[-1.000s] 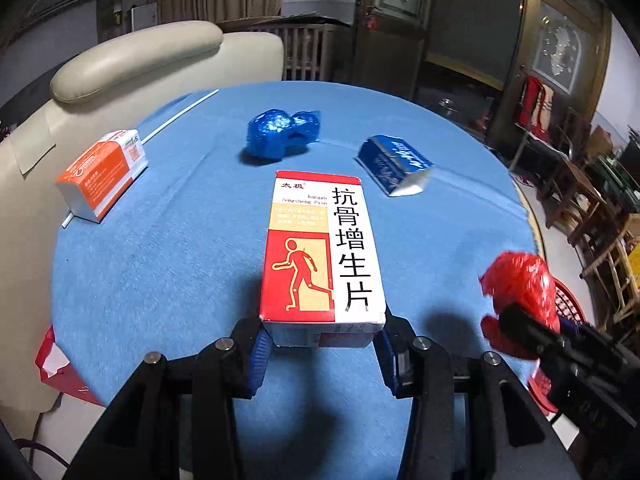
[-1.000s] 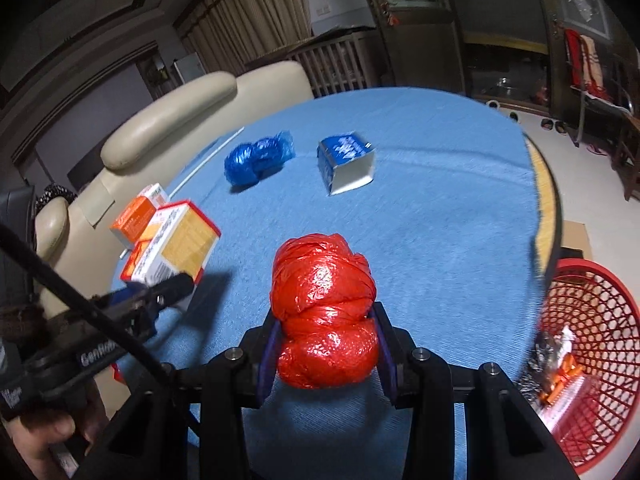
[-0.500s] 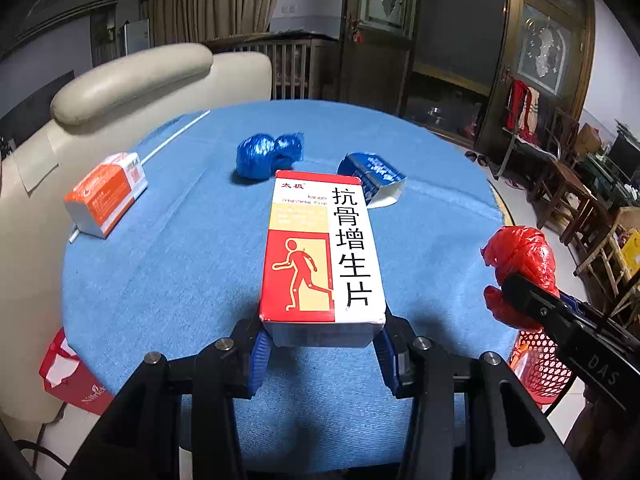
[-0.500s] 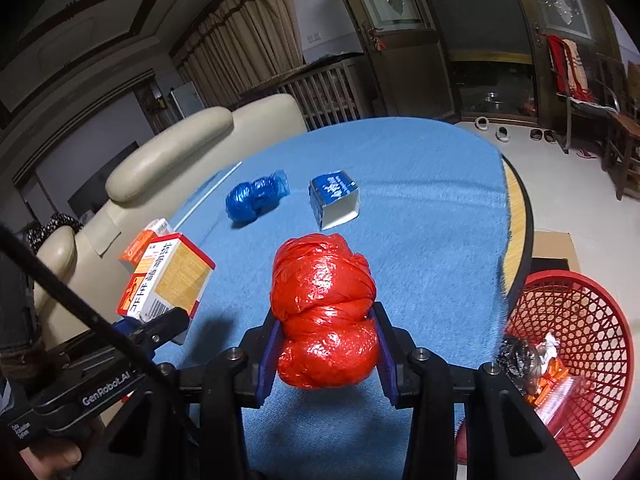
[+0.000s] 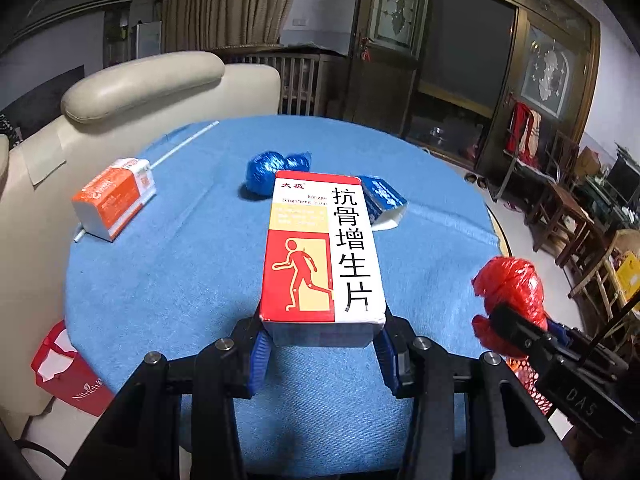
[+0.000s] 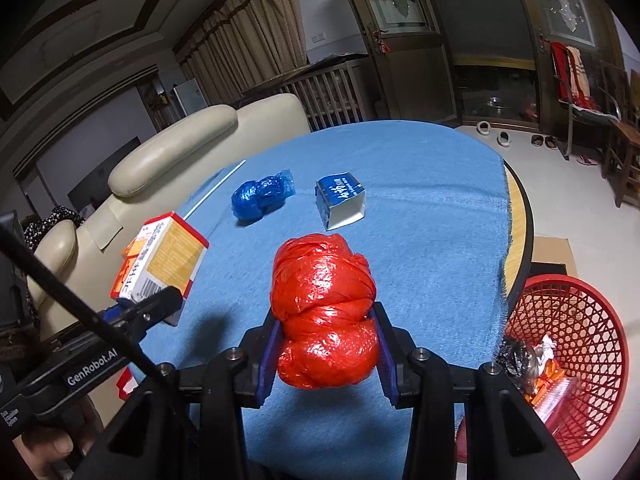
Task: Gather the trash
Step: 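Carry the red bag and medicine box to the red basket with both tools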
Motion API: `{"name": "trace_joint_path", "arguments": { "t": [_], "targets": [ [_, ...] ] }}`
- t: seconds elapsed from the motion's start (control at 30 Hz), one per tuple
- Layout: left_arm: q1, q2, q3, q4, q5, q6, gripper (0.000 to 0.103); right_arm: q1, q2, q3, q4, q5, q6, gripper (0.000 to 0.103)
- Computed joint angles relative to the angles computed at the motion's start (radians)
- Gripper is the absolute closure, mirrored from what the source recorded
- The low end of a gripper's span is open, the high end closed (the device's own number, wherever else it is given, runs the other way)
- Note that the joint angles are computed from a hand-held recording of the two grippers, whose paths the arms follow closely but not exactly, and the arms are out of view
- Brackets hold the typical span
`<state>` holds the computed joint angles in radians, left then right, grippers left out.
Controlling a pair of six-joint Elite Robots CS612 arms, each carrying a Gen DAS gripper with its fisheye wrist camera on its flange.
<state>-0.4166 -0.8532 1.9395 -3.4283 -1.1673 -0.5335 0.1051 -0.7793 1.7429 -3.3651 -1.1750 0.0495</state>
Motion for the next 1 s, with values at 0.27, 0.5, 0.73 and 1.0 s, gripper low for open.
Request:
{"name": "trace_joint_path", "arguments": {
  "t": [0.27,0.5,0.73,1.0],
  "targets": [
    [-0.003,-0.003,0.019,-0.036,0.024,0.009,0.056,0.021,0.000,-0.005,0.018,-0.023,-0.025,0.059],
    [0.000,0.004,0.016,-0.032,0.019,0.005,0.056,0.014,0.011,-0.007,0.001,-0.032,0.000,0.059],
    [-0.013,0.019,-0.011,-0.005,-0.001,0.042,0.056,-0.012,0.013,0.005,-0.029,-0.040,0.053,0.059],
    [-0.042,0.038,-0.076,0.053,-0.024,0.144,0.056,-0.062,0.010,0.036,-0.103,-0.037,0.137,0.059]
  ]
}}
